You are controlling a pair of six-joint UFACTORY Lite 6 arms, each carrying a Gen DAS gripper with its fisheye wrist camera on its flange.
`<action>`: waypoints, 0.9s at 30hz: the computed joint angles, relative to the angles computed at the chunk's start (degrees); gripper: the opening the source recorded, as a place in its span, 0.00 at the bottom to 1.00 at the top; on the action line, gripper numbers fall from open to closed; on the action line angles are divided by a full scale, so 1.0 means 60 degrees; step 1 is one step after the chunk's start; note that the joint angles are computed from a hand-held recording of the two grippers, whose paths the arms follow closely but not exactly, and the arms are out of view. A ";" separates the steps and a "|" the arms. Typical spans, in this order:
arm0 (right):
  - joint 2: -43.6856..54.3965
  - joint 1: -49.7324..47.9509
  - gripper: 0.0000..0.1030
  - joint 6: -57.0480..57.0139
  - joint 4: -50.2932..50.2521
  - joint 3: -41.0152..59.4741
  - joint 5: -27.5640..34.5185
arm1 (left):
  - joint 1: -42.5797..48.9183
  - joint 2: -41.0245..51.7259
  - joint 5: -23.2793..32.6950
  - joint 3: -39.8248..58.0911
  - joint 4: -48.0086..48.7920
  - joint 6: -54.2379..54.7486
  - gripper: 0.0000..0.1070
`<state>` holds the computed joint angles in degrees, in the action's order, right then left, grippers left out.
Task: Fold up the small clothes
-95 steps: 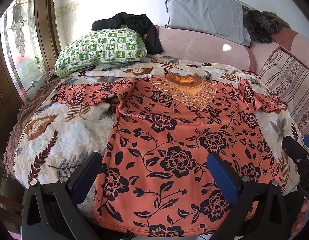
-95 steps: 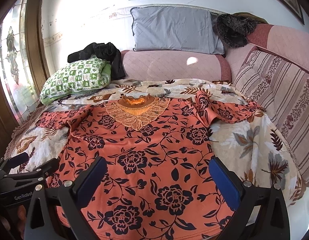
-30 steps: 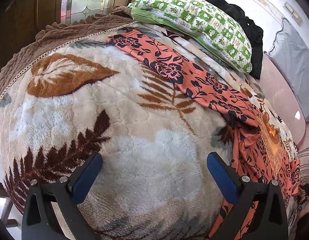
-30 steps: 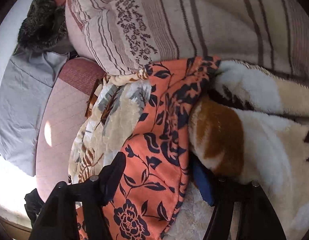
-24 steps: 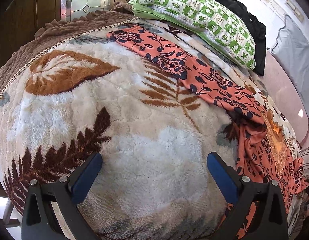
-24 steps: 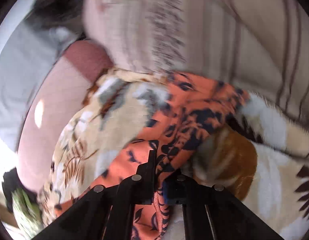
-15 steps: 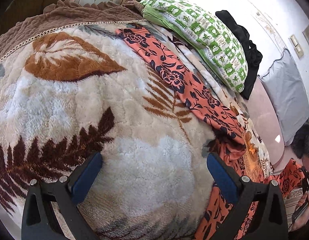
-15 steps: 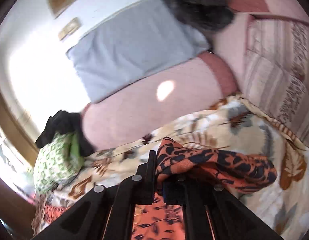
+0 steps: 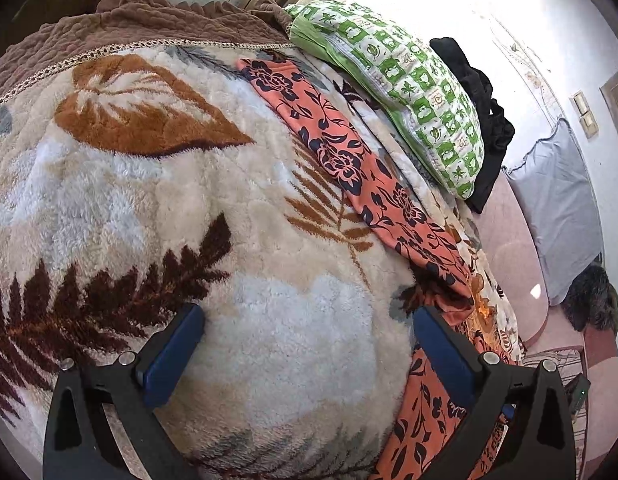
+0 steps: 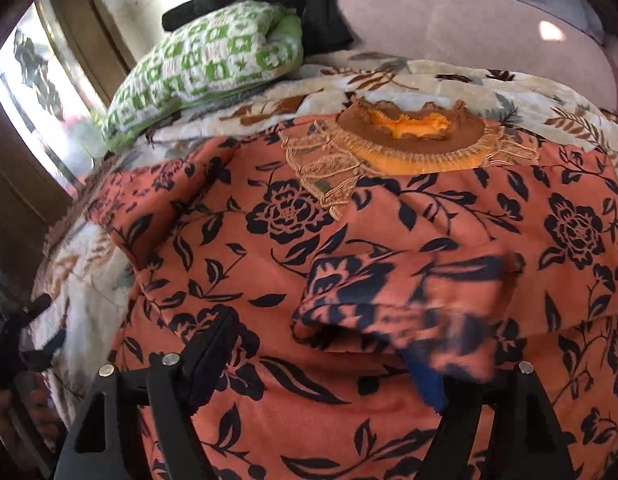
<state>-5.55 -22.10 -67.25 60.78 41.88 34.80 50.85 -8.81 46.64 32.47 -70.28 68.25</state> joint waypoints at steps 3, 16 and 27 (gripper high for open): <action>0.1271 -0.1601 0.83 0.1019 0.0396 0.1606 0.1683 | -0.0321 -0.0311 -0.0398 -0.0126 0.0217 -0.0132 0.96; 0.4261 -0.2404 0.81 0.4629 0.2125 0.2855 0.4003 | -0.0331 -0.0145 -0.0357 0.0020 0.0326 -0.0227 0.96; 0.2197 0.3470 0.39 0.5304 -0.1828 0.5295 0.0684 | 0.0097 0.0432 0.0338 0.0399 0.0261 -0.0236 0.96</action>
